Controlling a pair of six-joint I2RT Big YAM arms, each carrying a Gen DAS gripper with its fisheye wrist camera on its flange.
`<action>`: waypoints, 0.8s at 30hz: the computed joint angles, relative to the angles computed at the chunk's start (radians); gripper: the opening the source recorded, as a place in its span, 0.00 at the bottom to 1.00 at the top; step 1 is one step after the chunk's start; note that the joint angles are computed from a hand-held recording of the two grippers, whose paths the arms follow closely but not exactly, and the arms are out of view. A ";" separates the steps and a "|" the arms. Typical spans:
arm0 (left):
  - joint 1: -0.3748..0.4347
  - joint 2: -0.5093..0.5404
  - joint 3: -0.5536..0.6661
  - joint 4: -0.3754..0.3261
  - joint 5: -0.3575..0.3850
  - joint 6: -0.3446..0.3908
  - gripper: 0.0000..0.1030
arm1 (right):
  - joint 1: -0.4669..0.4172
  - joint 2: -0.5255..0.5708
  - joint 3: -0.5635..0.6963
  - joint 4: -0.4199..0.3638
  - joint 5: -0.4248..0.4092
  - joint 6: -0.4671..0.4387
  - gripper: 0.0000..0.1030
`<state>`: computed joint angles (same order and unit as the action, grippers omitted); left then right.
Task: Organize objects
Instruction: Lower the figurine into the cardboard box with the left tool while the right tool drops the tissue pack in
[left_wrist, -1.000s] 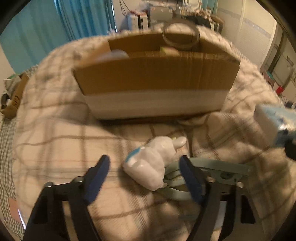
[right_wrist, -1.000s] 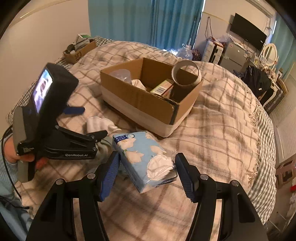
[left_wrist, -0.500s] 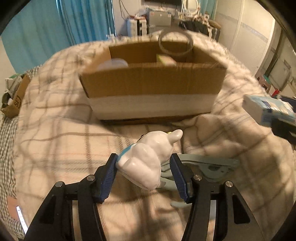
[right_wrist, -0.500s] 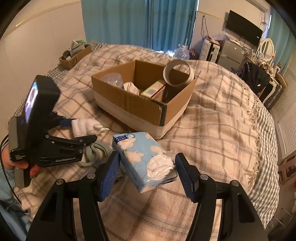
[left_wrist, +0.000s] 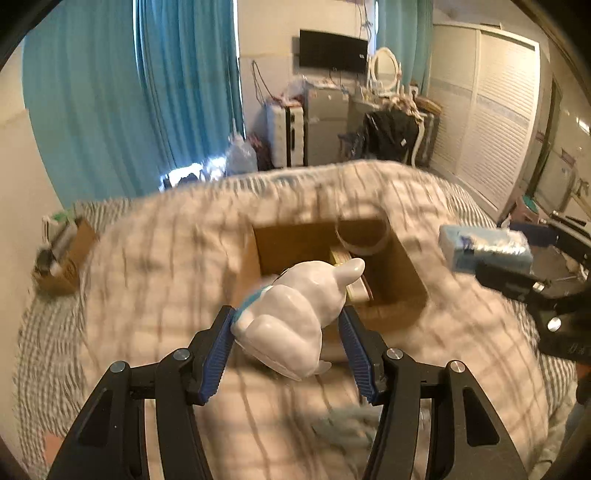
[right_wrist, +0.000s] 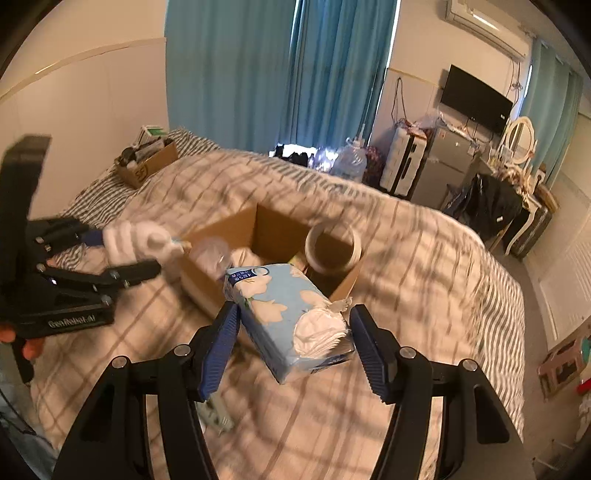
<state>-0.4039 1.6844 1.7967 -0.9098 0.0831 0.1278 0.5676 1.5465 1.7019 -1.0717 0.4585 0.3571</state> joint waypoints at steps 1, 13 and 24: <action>0.002 0.018 0.032 -0.011 0.003 -0.001 0.57 | -0.010 0.015 0.023 -0.003 0.001 -0.008 0.59; -0.006 0.360 0.510 -0.171 0.006 -0.002 0.57 | -0.187 0.277 0.369 -0.096 -0.127 -0.020 0.59; -0.014 0.610 0.784 -0.339 -0.007 0.021 0.57 | -0.230 0.385 0.355 -0.086 -0.196 -0.047 0.60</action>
